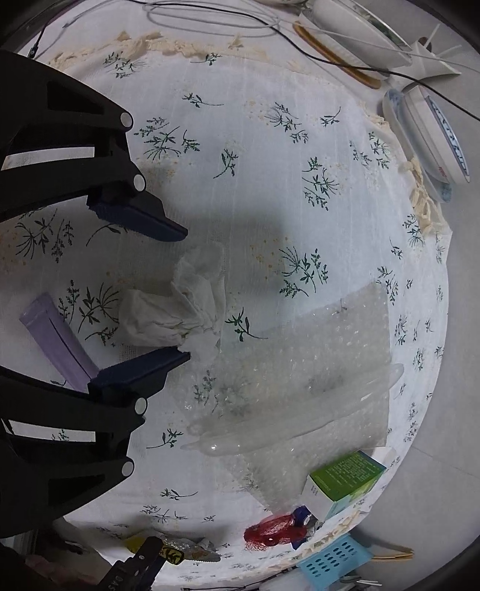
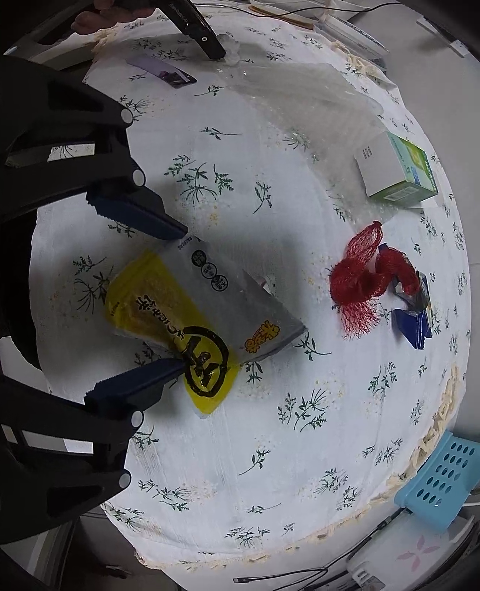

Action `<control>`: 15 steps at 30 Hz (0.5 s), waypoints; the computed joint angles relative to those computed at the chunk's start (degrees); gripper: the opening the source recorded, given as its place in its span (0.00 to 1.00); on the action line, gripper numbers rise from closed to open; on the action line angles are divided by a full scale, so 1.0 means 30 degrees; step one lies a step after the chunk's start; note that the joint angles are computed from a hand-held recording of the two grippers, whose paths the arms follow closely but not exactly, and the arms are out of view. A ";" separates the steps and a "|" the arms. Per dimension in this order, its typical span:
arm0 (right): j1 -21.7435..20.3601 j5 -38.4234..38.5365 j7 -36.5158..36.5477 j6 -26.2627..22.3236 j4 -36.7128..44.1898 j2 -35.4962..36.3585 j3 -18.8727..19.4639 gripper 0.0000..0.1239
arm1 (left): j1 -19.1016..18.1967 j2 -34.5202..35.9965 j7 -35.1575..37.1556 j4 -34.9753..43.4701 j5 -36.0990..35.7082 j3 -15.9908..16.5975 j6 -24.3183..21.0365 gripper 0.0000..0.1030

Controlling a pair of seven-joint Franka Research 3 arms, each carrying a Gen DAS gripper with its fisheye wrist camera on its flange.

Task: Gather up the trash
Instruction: 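Grasp the crumpled white tissue with the left tool while the right tool grasps the yellow snack bag, then lift the tissue with the left tool while the right tool lifts the snack bag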

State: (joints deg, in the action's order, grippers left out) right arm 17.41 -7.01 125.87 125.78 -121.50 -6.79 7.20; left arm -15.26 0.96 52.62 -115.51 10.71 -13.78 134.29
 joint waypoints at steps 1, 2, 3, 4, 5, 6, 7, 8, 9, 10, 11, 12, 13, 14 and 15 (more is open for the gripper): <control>-0.0012 -0.0186 0.0177 -0.0112 0.0062 0.0032 0.0035 0.45 | 0.0000 0.0032 0.0153 0.0027 -0.0112 -0.0003 0.0009 0.49; -0.0012 -0.0363 0.0332 -0.0302 0.0160 0.0085 0.0068 0.42 | -0.0007 0.0088 0.0270 0.0111 -0.0139 -0.0009 -0.0074 0.46; -0.0003 -0.0523 0.0419 -0.0481 0.0244 0.0117 0.0086 0.35 | -0.0016 0.0107 0.0277 0.0143 -0.0096 -0.0013 -0.0137 0.44; 0.0017 -0.0777 0.0511 -0.0756 0.0376 0.0188 0.0125 0.32 | -0.0019 0.0120 0.0333 0.0164 -0.0105 -0.0014 -0.0153 0.39; 0.0039 -0.1004 0.0620 -0.0930 0.0429 0.0209 0.0147 0.28 | -0.0027 0.0107 0.0342 0.0180 -0.0046 -0.0017 -0.0225 0.35; 0.0071 -0.1165 0.0712 -0.1088 0.0497 0.0249 0.0165 0.25 | -0.0032 0.0092 0.0376 0.0197 -0.0043 -0.0020 -0.0277 0.33; 0.0091 -0.1308 0.0794 -0.1185 0.0485 0.0223 0.0161 0.24 | -0.0024 0.0216 0.0525 0.0347 -0.0111 -0.0012 -0.0298 0.27; 0.0108 -0.1476 0.0922 -0.1334 0.0503 0.0218 0.0173 0.21 | -0.0015 0.0231 0.0631 0.0363 -0.0205 -0.0008 -0.0278 0.22; 0.0124 -0.1600 0.1042 -0.1442 0.0515 0.0212 0.0177 0.18 | -0.0012 0.0236 0.0631 0.0390 -0.0190 -0.0003 -0.0317 0.20; 0.0135 -0.1585 0.1104 -0.1436 0.0487 0.0182 0.0154 0.17 | -0.0005 0.0226 0.0585 0.0386 -0.0145 0.0008 -0.0295 0.17; 0.0138 -0.1500 0.1150 -0.1396 0.0431 0.0129 0.0123 0.17 | 0.0004 0.0211 0.0566 0.0372 -0.0146 0.0015 -0.0278 0.15; 0.0137 -0.1409 0.1184 -0.1368 0.0379 0.0075 0.0101 0.16 | 0.0012 0.0192 0.0568 0.0358 -0.0165 0.0019 -0.0274 0.14; 0.0130 -0.1361 0.1181 -0.1343 0.0325 0.0015 0.0086 0.16 | 0.0018 0.0117 0.0596 0.0299 -0.0232 0.0019 -0.0253 0.13; 0.0123 -0.1362 0.1198 -0.1307 0.0274 -0.0039 0.0090 0.14 | 0.0034 0.0064 0.0679 0.0251 -0.0353 0.0027 -0.0178 0.11; 0.0112 -0.1354 0.1251 -0.1246 0.0204 -0.0109 0.0096 0.14 | 0.0042 -0.0018 0.0716 0.0177 -0.0400 0.0029 -0.0136 0.11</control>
